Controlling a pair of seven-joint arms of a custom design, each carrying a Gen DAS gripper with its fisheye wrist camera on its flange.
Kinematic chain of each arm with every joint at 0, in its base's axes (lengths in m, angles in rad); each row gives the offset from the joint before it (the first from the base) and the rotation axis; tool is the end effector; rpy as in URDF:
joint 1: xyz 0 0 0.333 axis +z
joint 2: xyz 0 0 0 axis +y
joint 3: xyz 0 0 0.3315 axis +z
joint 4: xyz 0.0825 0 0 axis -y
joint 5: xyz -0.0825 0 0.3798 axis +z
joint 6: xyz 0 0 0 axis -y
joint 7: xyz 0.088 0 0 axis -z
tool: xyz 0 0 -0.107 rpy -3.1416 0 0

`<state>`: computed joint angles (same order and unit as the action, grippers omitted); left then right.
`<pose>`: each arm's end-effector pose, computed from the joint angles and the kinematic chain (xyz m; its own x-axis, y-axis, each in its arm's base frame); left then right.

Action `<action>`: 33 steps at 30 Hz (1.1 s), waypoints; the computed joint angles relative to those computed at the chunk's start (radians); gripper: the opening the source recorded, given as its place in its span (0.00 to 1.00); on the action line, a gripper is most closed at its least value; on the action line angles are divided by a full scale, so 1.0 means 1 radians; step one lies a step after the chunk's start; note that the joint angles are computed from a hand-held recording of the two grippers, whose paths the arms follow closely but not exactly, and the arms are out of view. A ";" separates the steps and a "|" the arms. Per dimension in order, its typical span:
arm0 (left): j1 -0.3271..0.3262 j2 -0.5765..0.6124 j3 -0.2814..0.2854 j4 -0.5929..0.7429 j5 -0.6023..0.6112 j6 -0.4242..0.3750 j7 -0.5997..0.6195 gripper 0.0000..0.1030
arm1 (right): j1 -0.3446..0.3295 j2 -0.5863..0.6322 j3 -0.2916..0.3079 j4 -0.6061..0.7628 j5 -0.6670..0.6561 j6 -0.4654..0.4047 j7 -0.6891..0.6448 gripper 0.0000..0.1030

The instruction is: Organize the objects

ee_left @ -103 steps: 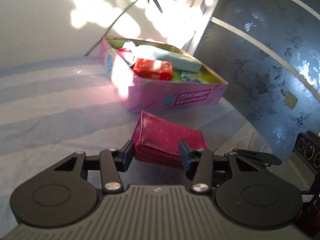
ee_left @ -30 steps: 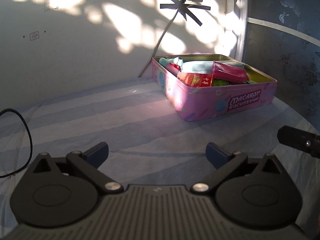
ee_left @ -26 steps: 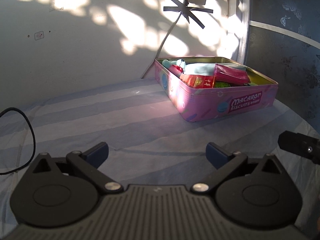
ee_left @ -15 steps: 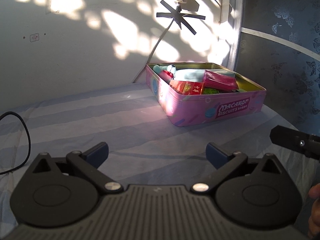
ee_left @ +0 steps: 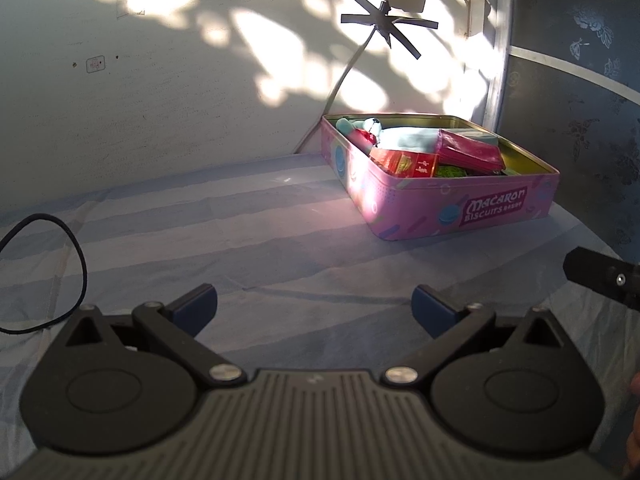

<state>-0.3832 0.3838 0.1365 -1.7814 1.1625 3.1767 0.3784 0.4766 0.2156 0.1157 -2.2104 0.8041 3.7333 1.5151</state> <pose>0.6230 -0.2559 0.4349 -0.2639 -0.9645 -0.0082 -0.5252 0.1508 -0.8375 0.5186 0.2289 0.4355 -0.0497 -0.8937 -0.4459 -0.4028 0.4264 -0.8099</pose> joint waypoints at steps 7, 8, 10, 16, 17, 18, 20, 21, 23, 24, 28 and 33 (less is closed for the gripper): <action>0.009 -0.007 -0.026 0.000 -0.003 -0.093 -0.005 1.00 | -0.011 0.003 0.001 -0.004 -0.017 -0.013 0.045 1.00; 0.012 -0.008 -0.031 0.002 0.007 -0.104 -0.013 1.00 | -0.011 0.004 0.001 -0.005 -0.020 -0.013 0.049 1.00; 0.023 -0.009 -0.043 0.006 0.028 -0.117 -0.029 1.00 | -0.013 0.005 0.000 -0.007 -0.025 -0.014 0.056 1.00; 0.062 -0.015 -0.100 0.003 0.025 -0.170 0.000 1.00 | -0.017 0.007 -0.002 -0.010 -0.036 -0.020 0.078 1.00; 0.063 -0.015 -0.102 0.004 0.032 -0.173 -0.001 1.00 | -0.016 0.007 -0.002 -0.011 -0.036 -0.018 0.081 1.00; 0.065 -0.015 -0.104 0.004 0.039 -0.172 -0.001 1.00 | -0.016 0.007 -0.002 -0.012 -0.036 -0.017 0.082 1.00; 0.071 -0.016 -0.112 0.002 0.041 -0.171 0.007 1.00 | -0.015 0.008 -0.003 -0.014 -0.033 -0.016 0.086 1.00; 0.074 -0.017 -0.116 0.001 0.039 -0.171 0.011 1.00 | -0.017 0.008 -0.003 -0.016 -0.036 -0.016 0.092 1.00; 0.078 -0.018 -0.121 -0.002 0.034 -0.170 0.020 1.00 | -0.018 0.008 -0.003 -0.019 -0.037 -0.013 0.099 1.00; 0.080 -0.016 -0.124 -0.001 0.030 -0.171 0.027 1.00 | -0.019 0.007 -0.003 -0.021 -0.040 -0.013 0.104 1.00; 0.085 -0.016 -0.132 -0.004 0.007 -0.176 0.049 1.00 | -0.022 0.008 -0.003 -0.026 -0.047 -0.014 0.117 1.00; 0.080 -0.015 -0.126 -0.005 -0.007 -0.179 0.055 1.00 | -0.026 0.008 -0.004 -0.031 -0.060 -0.015 0.129 1.00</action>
